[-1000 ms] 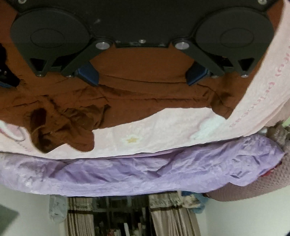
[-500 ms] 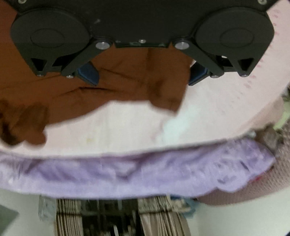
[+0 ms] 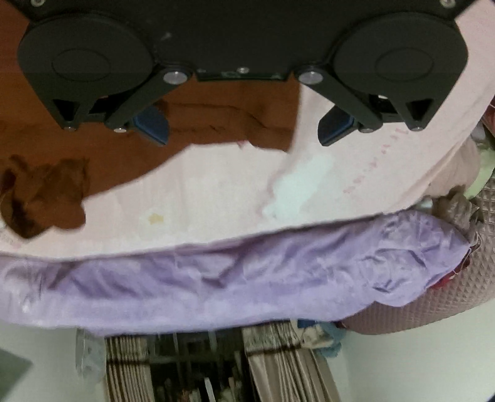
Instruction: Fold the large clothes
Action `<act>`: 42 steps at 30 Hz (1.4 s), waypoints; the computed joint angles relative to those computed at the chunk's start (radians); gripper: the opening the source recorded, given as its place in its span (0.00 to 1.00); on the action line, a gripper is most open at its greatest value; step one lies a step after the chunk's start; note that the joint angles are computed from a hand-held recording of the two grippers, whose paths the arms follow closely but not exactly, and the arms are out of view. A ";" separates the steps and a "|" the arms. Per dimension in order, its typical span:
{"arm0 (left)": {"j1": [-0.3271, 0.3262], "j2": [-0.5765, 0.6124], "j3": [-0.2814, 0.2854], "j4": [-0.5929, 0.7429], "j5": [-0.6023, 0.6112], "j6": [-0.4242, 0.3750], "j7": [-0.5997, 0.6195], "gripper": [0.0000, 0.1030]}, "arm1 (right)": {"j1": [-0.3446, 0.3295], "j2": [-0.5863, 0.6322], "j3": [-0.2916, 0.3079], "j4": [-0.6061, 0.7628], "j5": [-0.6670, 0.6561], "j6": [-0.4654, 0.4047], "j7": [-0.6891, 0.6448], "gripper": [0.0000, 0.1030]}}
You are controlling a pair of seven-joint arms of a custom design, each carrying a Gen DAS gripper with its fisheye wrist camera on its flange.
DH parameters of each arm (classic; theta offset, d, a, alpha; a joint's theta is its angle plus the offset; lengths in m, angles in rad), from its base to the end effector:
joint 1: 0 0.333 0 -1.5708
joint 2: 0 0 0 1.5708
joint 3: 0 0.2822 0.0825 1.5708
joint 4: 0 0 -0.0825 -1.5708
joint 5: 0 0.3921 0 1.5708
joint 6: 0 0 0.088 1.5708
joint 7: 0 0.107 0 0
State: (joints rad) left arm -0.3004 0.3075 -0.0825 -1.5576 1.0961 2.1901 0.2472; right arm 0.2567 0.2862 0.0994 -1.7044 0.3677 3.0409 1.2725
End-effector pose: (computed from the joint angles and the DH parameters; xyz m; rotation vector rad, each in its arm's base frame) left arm 0.6509 -0.2206 0.4875 -1.8238 1.1835 -0.4238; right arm 0.6540 0.2054 0.5145 -1.7189 1.2820 -0.6251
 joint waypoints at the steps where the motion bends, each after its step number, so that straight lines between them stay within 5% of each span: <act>1: 0.004 -0.026 0.000 -0.027 -0.006 0.008 -0.007 1.00 | -0.001 -0.010 -0.013 -0.009 -0.014 0.003 -0.004 0.20; 4: 0.026 -0.091 -0.008 -0.115 -0.006 0.039 -0.045 1.00 | 0.032 -0.010 -0.110 -0.017 -0.104 -0.002 0.093 0.23; 8: 0.063 -0.110 -0.025 -0.195 -0.041 0.093 -0.076 1.00 | -0.094 0.046 -0.017 0.033 0.029 -0.085 0.037 0.22; 12: 0.076 -0.110 -0.016 -0.254 0.025 0.167 -0.213 1.00 | -0.140 0.122 0.042 0.060 0.112 -0.022 -0.041 0.21; 15: 0.085 -0.116 -0.021 -0.263 0.015 0.176 -0.229 1.00 | -0.140 0.121 0.049 0.047 0.135 0.008 -0.054 0.21; 19: 0.082 -0.118 -0.030 -0.259 0.007 0.153 -0.224 1.00 | -0.089 0.110 -0.016 0.047 0.072 -0.019 -0.006 0.23; 21: 0.072 -0.116 -0.041 -0.226 -0.027 0.079 -0.167 1.00 | -0.066 0.072 -0.060 0.041 0.024 -0.093 0.043 0.28; 23: 0.048 -0.146 -0.050 -0.218 -0.021 -0.018 -0.161 1.00 | 0.018 -0.015 -0.176 -0.027 -0.120 -0.148 0.236 0.40; 24: 0.045 -0.191 -0.055 -0.258 0.004 -0.011 -0.182 1.00 | 0.042 -0.061 -0.209 -0.069 -0.185 -0.167 0.330 0.44; 26: 0.059 -0.272 -0.070 -0.333 0.014 0.050 -0.187 1.00 | 0.019 -0.169 -0.199 -0.183 -0.201 -0.154 0.355 0.72; 29: 0.088 -0.358 -0.096 -0.411 -0.039 0.138 -0.099 1.00 | -0.028 -0.296 -0.181 -0.341 -0.240 -0.101 0.366 0.82; 35: 0.109 -0.406 -0.144 -0.467 -0.057 0.107 -0.067 1.00 | -0.089 -0.364 -0.168 -0.406 0.144 -0.280 0.136 0.82; 40: 0.130 -0.465 -0.157 -0.539 -0.103 0.132 -0.079 1.00 | -0.119 -0.316 -0.147 -0.348 0.342 -0.383 0.068 0.82; 42: 0.132 -0.480 -0.167 -0.552 -0.110 0.119 -0.075 1.00 | -0.125 -0.305 -0.140 -0.332 0.494 -0.395 0.007 0.68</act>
